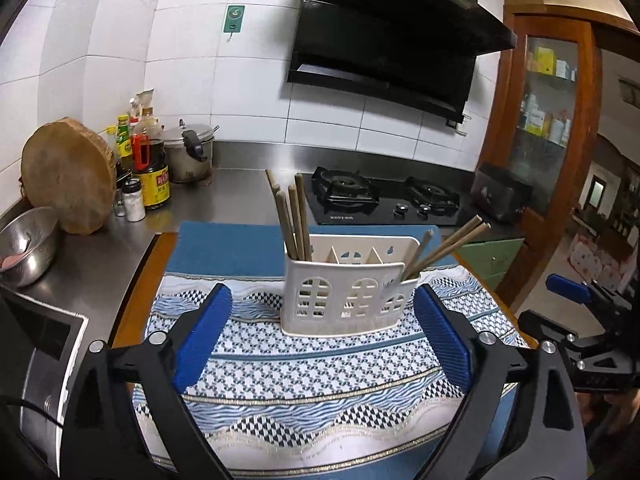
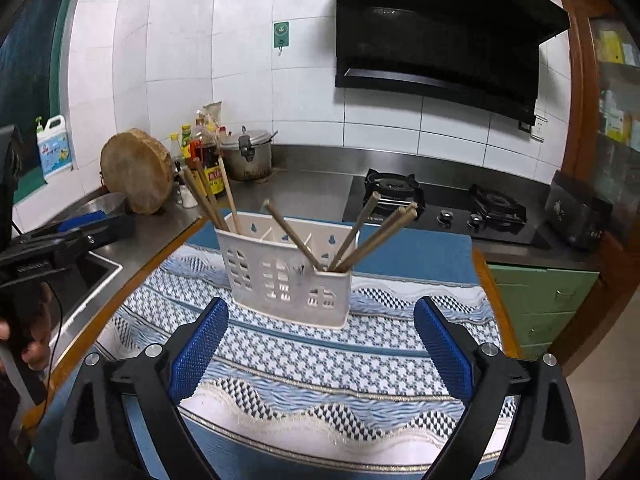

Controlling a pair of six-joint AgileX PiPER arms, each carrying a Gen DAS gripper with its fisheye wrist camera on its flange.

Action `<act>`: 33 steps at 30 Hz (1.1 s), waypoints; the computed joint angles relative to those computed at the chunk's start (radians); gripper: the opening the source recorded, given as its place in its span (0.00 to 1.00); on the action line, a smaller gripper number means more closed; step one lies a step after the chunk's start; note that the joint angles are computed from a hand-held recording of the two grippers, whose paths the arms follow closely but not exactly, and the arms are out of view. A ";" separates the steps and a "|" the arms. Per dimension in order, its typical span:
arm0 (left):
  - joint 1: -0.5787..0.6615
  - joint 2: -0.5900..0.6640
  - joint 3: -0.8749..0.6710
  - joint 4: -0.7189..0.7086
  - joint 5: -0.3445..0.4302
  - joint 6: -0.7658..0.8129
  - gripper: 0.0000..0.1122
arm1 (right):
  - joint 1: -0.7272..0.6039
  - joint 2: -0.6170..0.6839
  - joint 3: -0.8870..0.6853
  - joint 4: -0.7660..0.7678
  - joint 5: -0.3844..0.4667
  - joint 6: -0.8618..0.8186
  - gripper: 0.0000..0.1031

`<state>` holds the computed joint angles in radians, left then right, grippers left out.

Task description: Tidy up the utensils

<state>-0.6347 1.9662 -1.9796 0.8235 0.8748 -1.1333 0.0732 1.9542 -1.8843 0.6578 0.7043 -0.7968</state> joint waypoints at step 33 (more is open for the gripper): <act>-0.104 -0.065 0.142 0.062 0.084 -0.136 0.87 | -0.032 -0.106 0.224 0.004 -0.045 -0.005 0.91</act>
